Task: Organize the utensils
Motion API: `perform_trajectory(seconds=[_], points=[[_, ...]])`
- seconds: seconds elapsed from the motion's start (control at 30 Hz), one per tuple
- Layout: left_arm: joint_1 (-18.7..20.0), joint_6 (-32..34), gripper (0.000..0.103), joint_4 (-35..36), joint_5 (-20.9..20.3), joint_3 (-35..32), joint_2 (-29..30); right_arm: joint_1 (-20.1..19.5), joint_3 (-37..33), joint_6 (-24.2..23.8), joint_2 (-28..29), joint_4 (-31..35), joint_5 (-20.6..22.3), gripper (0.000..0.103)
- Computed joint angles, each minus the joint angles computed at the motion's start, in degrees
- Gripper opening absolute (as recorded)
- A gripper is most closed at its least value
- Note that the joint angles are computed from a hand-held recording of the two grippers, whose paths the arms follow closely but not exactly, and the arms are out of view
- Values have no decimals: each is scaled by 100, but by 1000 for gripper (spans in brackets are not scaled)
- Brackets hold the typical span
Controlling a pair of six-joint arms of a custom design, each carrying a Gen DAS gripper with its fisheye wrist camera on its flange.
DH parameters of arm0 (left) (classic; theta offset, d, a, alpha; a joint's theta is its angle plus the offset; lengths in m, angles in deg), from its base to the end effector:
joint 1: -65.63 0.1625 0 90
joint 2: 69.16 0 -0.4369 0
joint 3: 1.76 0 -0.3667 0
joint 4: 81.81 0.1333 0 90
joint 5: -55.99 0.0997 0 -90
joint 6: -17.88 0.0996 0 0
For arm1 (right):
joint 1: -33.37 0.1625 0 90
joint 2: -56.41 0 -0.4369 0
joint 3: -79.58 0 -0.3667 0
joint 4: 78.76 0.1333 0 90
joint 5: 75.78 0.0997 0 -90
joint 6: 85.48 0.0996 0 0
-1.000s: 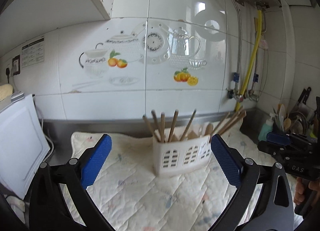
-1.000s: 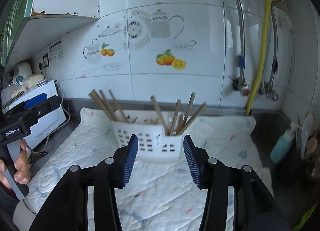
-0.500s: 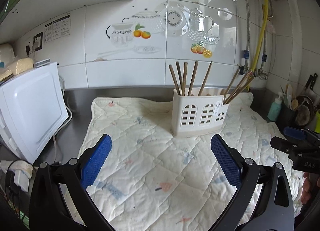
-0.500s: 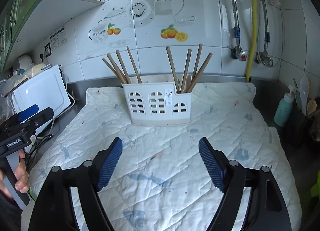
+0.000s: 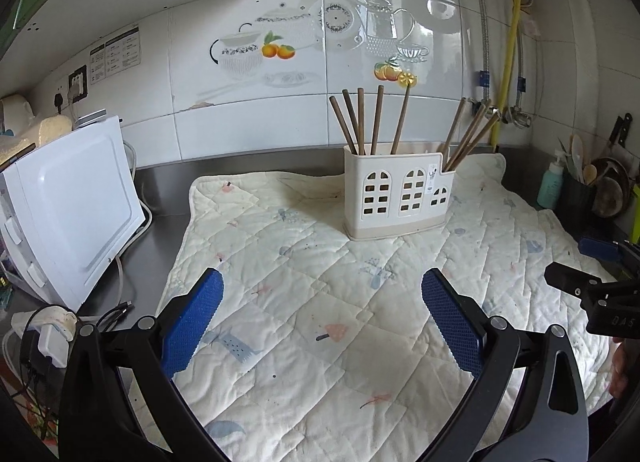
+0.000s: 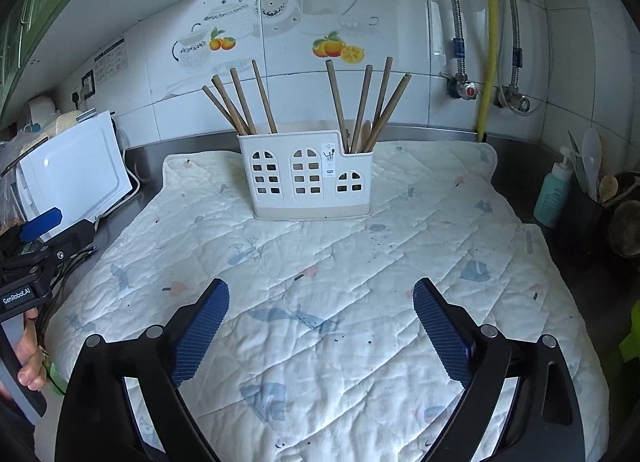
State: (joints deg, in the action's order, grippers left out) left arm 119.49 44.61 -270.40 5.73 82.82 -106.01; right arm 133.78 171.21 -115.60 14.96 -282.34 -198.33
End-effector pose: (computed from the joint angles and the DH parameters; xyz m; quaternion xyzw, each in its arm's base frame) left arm -0.2647 -0.6965 0.1822 0.3184 0.8008 -0.4277 0.2728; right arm 0.2016 -0.6564 0.2216 0.1447 -0.8172 0.4562 0.3213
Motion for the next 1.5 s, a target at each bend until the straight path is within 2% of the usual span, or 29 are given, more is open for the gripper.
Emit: perform_trajectory(seconds=[0.2, 0.47, 1.5], points=[[80, -465, 98, 376, -187, 83, -107, -29, 82, 141, -2, 4, -34, 92], [113, -676, 98, 499, -30, 74, -77, 20, 52, -87, 81, -126, -230, 92], [179, -868, 98, 541, 37, 79, -70, 55, 47, -162, 111, -170, -245, 94]])
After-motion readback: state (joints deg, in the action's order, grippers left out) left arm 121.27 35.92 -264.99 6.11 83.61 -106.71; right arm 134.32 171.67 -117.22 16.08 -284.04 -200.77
